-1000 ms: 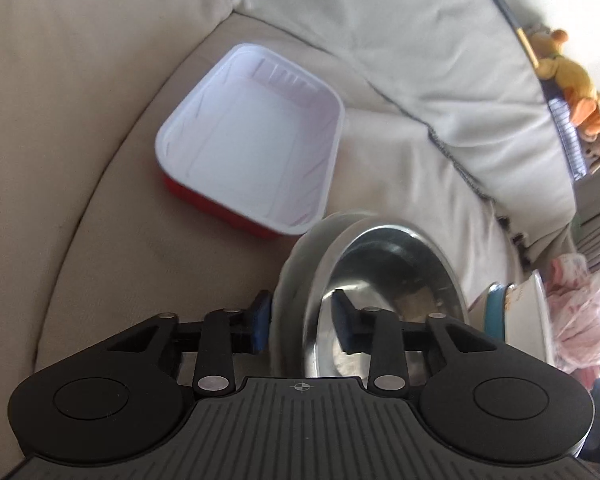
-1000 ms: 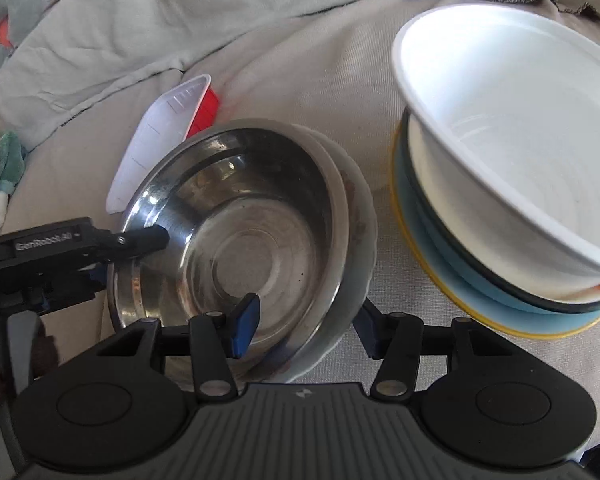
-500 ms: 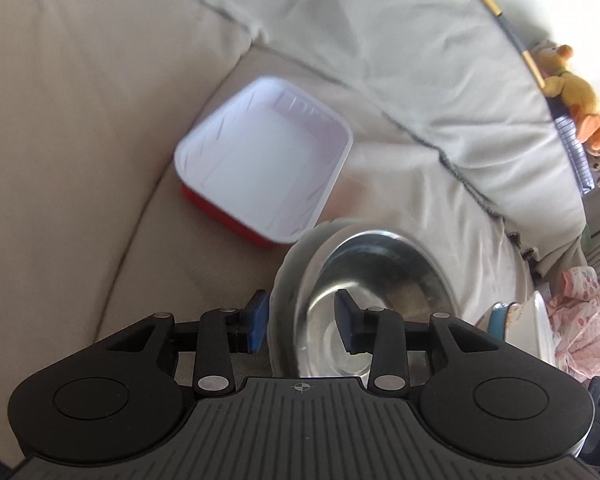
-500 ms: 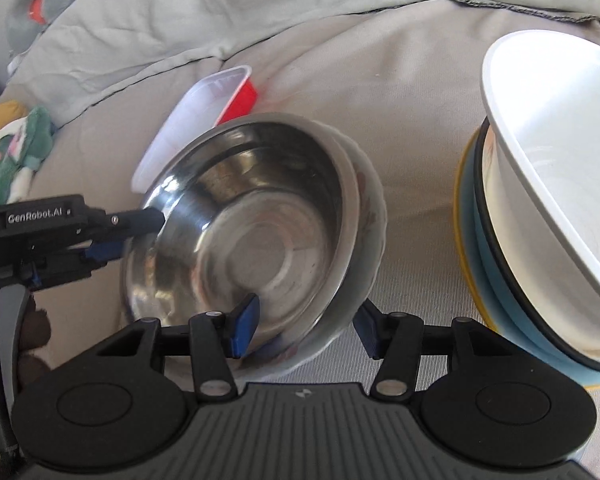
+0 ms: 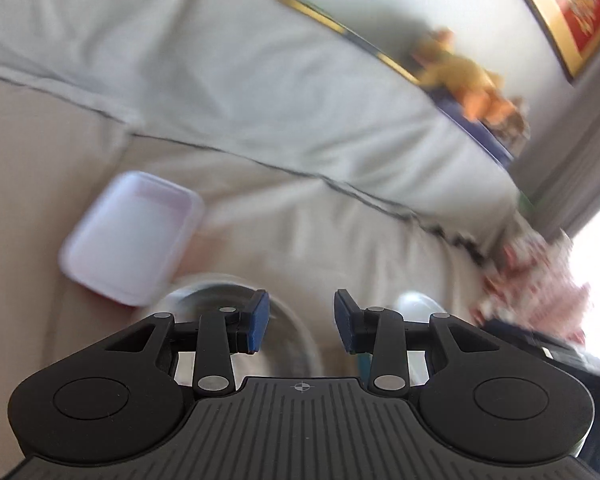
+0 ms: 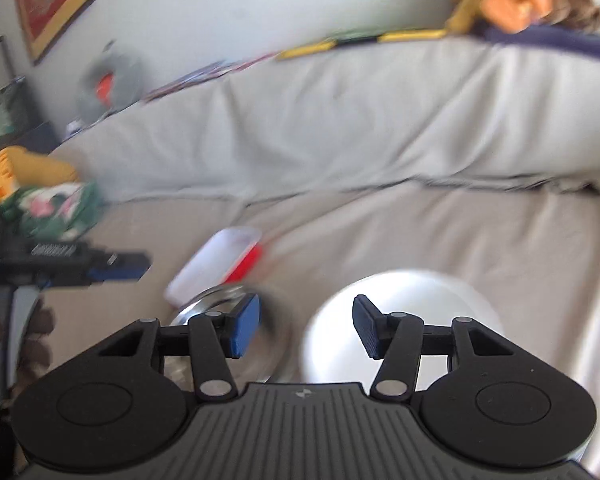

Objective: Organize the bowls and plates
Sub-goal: 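Move the right gripper to the white-and-red tray and grasp its rim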

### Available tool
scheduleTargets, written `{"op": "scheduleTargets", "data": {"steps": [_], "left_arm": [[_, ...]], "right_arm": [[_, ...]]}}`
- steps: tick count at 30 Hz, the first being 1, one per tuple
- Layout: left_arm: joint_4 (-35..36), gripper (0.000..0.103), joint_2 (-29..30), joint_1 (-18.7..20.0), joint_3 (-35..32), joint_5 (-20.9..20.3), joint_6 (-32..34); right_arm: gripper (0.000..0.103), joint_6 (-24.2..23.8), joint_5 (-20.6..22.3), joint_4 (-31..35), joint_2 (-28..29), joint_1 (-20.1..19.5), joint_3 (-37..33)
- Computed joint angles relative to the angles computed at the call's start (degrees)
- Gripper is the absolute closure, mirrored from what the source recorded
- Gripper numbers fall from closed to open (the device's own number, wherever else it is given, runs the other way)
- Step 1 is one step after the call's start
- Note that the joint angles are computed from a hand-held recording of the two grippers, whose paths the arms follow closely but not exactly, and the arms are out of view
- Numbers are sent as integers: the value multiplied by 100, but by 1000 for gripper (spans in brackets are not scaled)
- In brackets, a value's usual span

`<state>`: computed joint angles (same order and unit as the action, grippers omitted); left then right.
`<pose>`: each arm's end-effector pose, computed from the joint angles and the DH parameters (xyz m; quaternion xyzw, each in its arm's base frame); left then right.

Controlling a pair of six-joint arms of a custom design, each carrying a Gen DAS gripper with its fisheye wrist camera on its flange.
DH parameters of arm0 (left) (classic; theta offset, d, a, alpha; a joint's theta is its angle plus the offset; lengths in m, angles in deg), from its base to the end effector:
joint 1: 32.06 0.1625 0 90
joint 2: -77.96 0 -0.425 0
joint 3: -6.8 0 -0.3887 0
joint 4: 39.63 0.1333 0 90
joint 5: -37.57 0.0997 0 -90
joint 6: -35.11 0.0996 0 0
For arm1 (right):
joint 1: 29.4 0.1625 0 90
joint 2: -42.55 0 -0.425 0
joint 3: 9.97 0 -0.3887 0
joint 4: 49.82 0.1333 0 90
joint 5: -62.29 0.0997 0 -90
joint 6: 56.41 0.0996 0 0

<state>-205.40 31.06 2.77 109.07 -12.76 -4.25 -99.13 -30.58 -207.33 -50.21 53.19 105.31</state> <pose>-0.4059 -0.5223 0.1159 0.0678 0.9253 -0.3583 0.1043 0.0654 -0.4920 0.4383 0.2710 -0.8830 0.3367 0.1830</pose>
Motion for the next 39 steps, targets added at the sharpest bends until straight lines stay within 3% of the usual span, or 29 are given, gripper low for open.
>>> {"op": "scheduleTargets", "data": {"steps": [3, 6, 11, 16, 21, 23, 27, 30, 35, 38, 39], "left_arm": [[174, 64, 595, 17, -602, -478, 321], [483, 64, 1052, 37, -1085, -582, 373], [530, 64, 1147, 124, -1172, -826, 365], [357, 64, 467, 188, -522, 140, 71], [456, 64, -297, 438, 397, 1716, -944], [471, 64, -470, 655, 567, 1837, -1169], [168, 64, -419, 1207, 490, 1354, -657], [18, 64, -230, 1522, 247, 1126, -195], [-331, 64, 123, 1916, -150, 627, 400], [-357, 65, 180, 2104, -212, 179, 594], [-454, 67, 142, 2157, -149, -26, 641]], "right_arm": [[50, -15, -328, -28, 129, -177, -251], [50, -47, -641, -146, 263, -363, -309], [50, -23, -539, -208, 310, -683, -263], [50, 104, -129, -239, 319, -417, -304], [50, 565, -498, -38, 876, 518, -604], [50, 918, -556, 309, 1256, 830, -863], [50, 1905, -735, 909, 2264, 1223, -1456], [57, 2533, -1117, 1069, 3104, 1381, -1873], [63, 2658, -2032, 847, 4204, 1582, -2358], [79, 2967, -2118, 1408, 4611, 1568, -2814], [80, 3081, -2065, 1593, 4684, 1568, -2920]]}}
